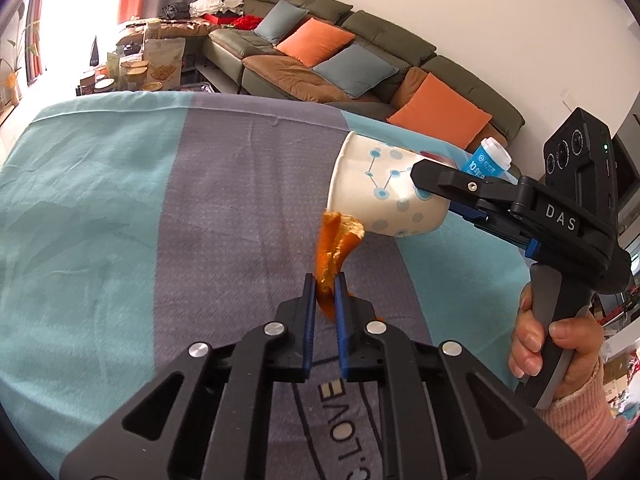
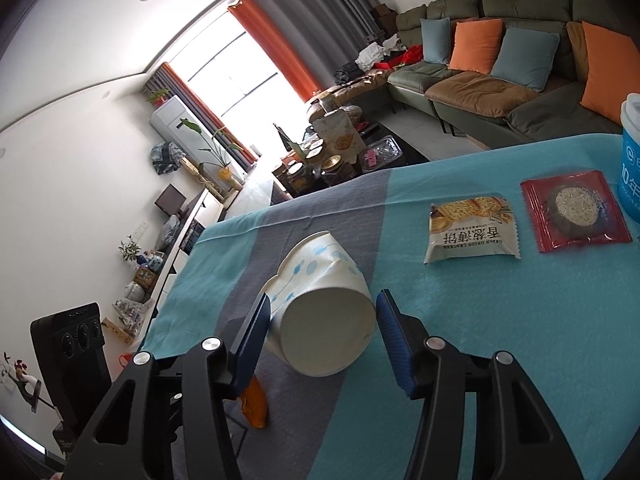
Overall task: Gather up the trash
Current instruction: 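Grasp the orange peel with the left gripper while the right gripper grasps the white paper cup, then carry the orange peel and white paper cup over the teal bin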
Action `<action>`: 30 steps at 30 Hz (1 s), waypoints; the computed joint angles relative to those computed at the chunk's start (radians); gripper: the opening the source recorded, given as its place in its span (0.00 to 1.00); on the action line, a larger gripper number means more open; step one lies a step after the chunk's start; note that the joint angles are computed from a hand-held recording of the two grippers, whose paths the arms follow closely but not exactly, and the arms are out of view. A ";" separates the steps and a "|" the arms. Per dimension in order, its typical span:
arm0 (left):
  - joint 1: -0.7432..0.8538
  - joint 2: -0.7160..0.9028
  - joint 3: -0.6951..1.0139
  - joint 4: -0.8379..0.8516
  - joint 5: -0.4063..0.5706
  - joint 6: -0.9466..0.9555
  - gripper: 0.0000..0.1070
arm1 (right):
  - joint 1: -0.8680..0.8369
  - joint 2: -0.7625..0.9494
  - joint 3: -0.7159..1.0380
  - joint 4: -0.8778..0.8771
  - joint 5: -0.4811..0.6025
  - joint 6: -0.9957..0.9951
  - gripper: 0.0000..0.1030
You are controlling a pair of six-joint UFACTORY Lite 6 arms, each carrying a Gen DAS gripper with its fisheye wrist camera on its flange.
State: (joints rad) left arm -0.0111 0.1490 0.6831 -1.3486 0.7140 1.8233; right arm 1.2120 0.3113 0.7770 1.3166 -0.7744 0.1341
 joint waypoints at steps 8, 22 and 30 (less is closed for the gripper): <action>0.217 -0.108 -0.054 0.117 0.115 0.026 0.08 | 0.071 0.005 0.004 -0.004 -0.055 0.046 0.51; 0.662 -0.102 -0.019 0.331 0.309 0.134 0.08 | 0.118 0.124 0.147 -0.085 -0.059 0.100 0.51; 0.898 -0.024 0.078 0.405 0.400 0.181 0.08 | 0.115 0.238 0.315 -0.115 -0.004 0.033 0.51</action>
State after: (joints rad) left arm 0.8872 0.1251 0.7612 -0.9438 1.1139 2.0045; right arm 1.3271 0.5494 1.0916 1.2019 -0.7787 0.1674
